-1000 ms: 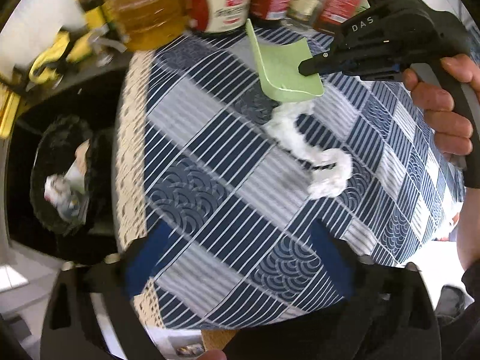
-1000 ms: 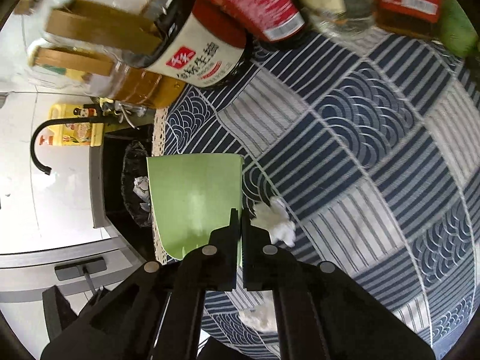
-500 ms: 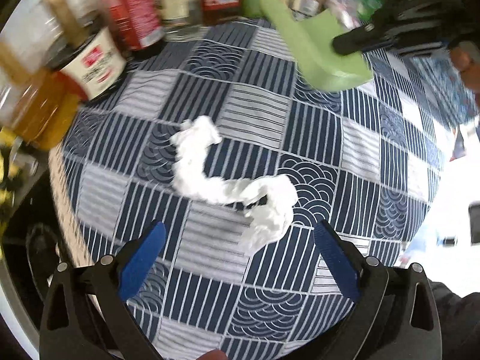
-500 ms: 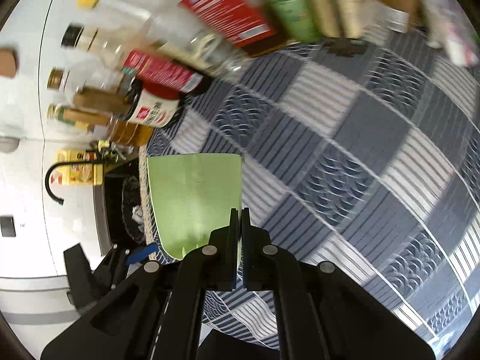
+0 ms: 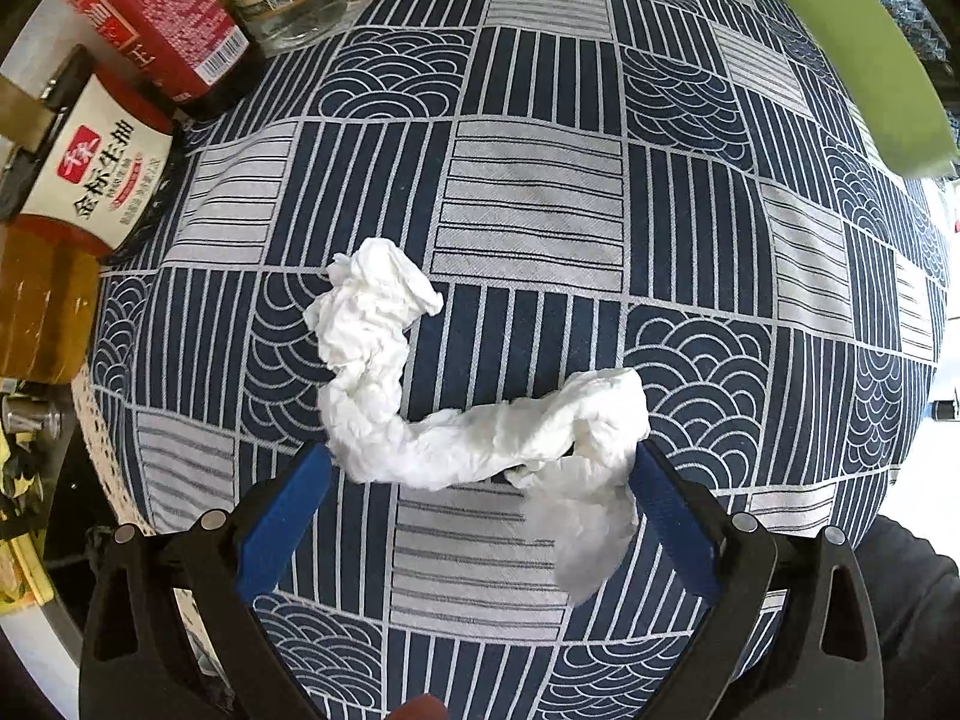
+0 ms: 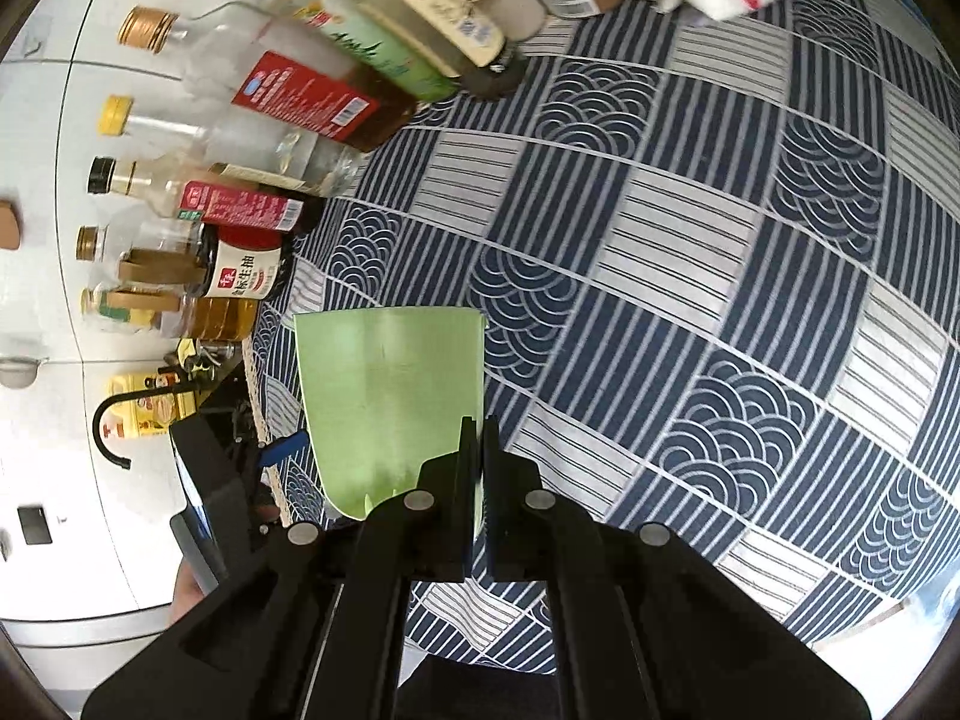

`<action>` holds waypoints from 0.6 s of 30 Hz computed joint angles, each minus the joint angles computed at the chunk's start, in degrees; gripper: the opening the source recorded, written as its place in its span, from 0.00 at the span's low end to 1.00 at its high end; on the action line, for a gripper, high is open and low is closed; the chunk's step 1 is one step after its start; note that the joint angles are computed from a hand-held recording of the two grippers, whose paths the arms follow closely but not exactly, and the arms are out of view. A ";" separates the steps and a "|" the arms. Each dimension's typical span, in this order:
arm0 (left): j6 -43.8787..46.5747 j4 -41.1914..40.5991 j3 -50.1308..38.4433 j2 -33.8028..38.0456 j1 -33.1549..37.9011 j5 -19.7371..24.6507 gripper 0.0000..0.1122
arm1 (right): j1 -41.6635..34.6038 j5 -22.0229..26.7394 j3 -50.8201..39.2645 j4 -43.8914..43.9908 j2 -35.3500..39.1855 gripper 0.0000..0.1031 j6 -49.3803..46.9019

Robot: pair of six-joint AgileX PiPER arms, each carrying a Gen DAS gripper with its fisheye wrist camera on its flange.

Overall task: Collect trash
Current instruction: 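Grasp the long white tissue strip with the left gripper while the right holds the scoop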

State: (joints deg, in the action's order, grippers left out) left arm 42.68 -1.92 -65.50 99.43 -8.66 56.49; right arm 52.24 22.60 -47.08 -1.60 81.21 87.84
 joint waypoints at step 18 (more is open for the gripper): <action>1.05 -2.36 -6.89 3.17 2.19 5.35 0.39 | 2.37 0.46 -2.35 -3.00 2.05 0.03 4.12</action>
State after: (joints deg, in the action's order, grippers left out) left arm 43.73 -4.28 -72.39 102.60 -6.47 61.83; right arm 54.61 23.06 -49.43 -4.60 83.26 91.96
